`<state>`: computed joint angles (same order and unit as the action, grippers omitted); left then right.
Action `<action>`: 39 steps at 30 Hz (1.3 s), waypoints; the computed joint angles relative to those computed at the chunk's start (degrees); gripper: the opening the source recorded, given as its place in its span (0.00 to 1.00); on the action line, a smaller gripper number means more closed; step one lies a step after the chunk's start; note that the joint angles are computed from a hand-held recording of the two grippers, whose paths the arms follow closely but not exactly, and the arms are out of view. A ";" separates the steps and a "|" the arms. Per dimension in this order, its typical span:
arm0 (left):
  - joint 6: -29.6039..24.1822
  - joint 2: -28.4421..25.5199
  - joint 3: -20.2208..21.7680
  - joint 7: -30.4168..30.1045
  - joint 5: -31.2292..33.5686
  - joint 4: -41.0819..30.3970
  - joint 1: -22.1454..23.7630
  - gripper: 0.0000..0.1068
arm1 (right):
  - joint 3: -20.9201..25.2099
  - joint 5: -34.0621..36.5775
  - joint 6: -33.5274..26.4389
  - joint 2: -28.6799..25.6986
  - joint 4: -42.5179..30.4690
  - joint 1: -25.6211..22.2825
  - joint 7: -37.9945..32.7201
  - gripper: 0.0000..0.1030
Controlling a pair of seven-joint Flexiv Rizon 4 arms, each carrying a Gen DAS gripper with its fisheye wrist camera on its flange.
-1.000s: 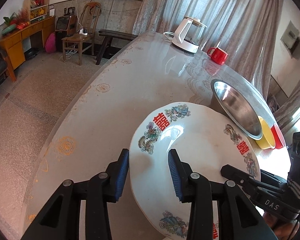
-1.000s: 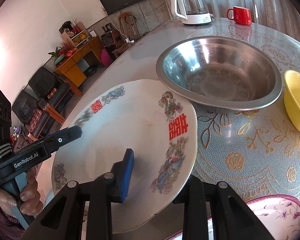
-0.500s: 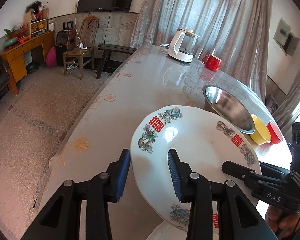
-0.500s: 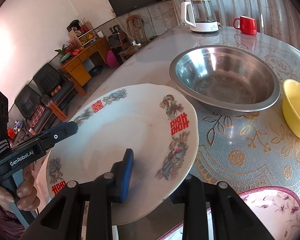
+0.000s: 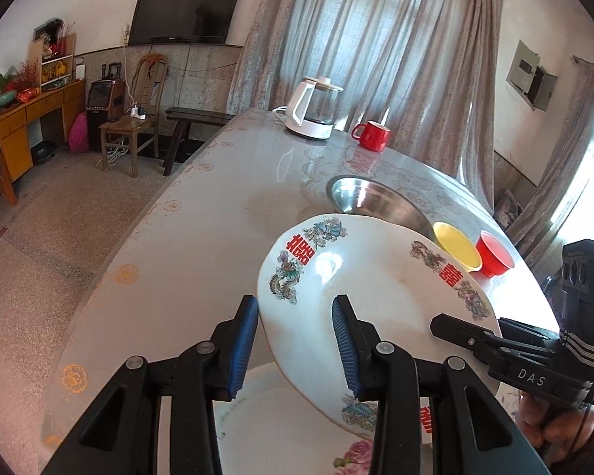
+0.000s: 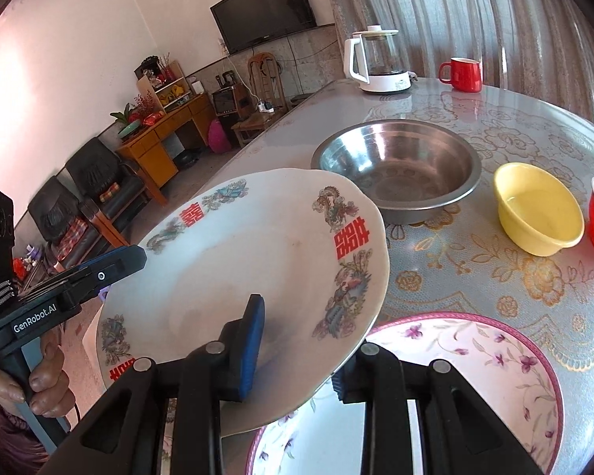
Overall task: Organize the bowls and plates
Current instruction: 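Lift the double-happiness plate with the left gripper toward the floral plate, then lower the double-happiness plate onto the floral plate and open the left gripper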
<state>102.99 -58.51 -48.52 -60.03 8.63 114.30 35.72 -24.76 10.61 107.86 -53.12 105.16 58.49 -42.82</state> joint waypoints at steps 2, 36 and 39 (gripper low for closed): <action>-0.03 -0.28 -1.55 0.37 0.91 1.38 1.00 0.36 | -1.10 1.69 1.47 0.92 2.88 1.68 -0.13 0.28; -25.70 3.64 4.52 6.73 -17.35 -9.98 -7.32 0.55 | -3.65 7.81 2.80 3.84 12.21 6.52 -1.74 0.20; -29.95 3.62 5.43 10.44 -18.31 -10.68 -8.73 0.49 | -3.61 7.55 2.37 3.97 12.08 6.42 -1.60 0.20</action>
<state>73.04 -54.89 -43.09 -49.59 -9.68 103.61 26.99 -28.37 18.16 110.22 -49.15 117.24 64.91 -44.42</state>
